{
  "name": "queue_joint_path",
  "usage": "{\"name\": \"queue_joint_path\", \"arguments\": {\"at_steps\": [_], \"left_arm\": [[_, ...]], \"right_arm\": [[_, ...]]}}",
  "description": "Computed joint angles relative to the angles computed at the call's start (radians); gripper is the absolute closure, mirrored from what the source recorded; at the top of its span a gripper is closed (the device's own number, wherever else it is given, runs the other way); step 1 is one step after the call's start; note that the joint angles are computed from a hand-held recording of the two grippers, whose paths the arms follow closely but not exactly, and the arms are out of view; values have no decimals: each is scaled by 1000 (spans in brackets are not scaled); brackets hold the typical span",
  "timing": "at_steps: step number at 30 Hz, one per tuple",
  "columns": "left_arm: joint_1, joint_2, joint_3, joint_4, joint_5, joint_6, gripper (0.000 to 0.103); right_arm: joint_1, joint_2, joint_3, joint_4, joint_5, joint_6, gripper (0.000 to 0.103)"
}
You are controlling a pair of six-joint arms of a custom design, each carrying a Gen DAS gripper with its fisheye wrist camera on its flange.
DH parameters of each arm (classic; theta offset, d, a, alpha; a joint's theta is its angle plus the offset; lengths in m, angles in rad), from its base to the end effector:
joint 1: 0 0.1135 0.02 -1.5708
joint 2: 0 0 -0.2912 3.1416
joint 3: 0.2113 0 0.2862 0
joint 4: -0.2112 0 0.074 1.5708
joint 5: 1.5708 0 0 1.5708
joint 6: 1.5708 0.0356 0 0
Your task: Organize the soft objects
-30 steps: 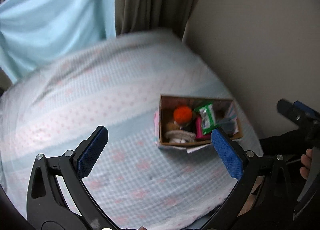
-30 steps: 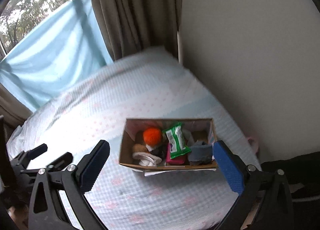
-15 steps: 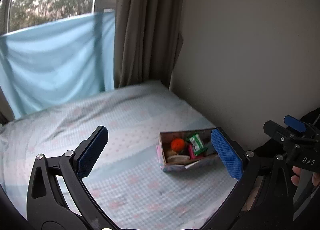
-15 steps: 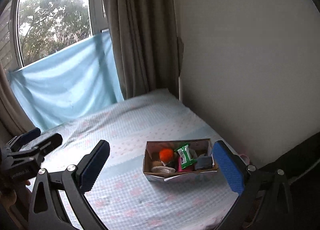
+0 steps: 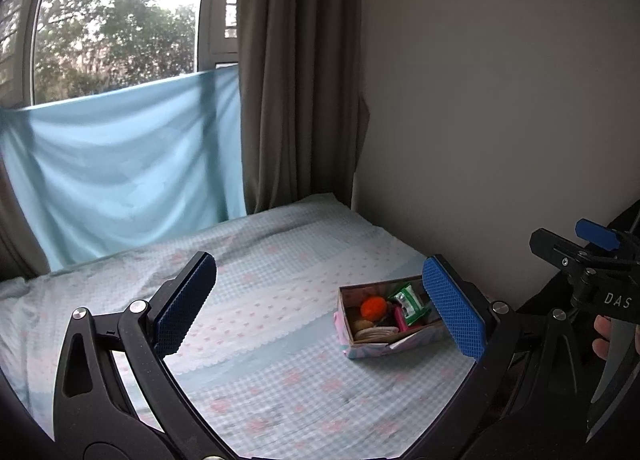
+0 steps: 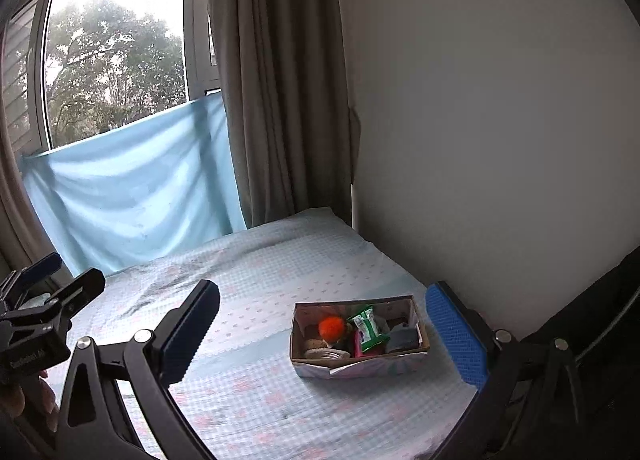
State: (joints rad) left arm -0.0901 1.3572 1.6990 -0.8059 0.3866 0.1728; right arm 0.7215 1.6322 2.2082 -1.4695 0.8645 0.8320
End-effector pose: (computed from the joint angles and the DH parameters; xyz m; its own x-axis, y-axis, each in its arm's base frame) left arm 0.2950 -0.0401 0.5006 -0.3670 0.1931 -0.9100 0.4896 0.8719 -0.0125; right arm 0.2437 0.1783 0.5312 -0.4462 0.2465 -0.8603 0.3849 0.9207 0.0642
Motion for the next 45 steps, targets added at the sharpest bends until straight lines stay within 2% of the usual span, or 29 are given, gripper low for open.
{"name": "queue_joint_path", "arguments": {"at_steps": [9,33,45], "left_arm": [[-5,-15,-28,27,-13,-7,0],[-26,5,-37,79,-45,-6,0],[-19,24,-9,63,-67,-13,0]], "right_arm": [[9,-6,-5,-6,17,-2,0],[-50,-14,-30,73,5,-99,0],[-73,-12,-38,112,-12,-134,0]]}}
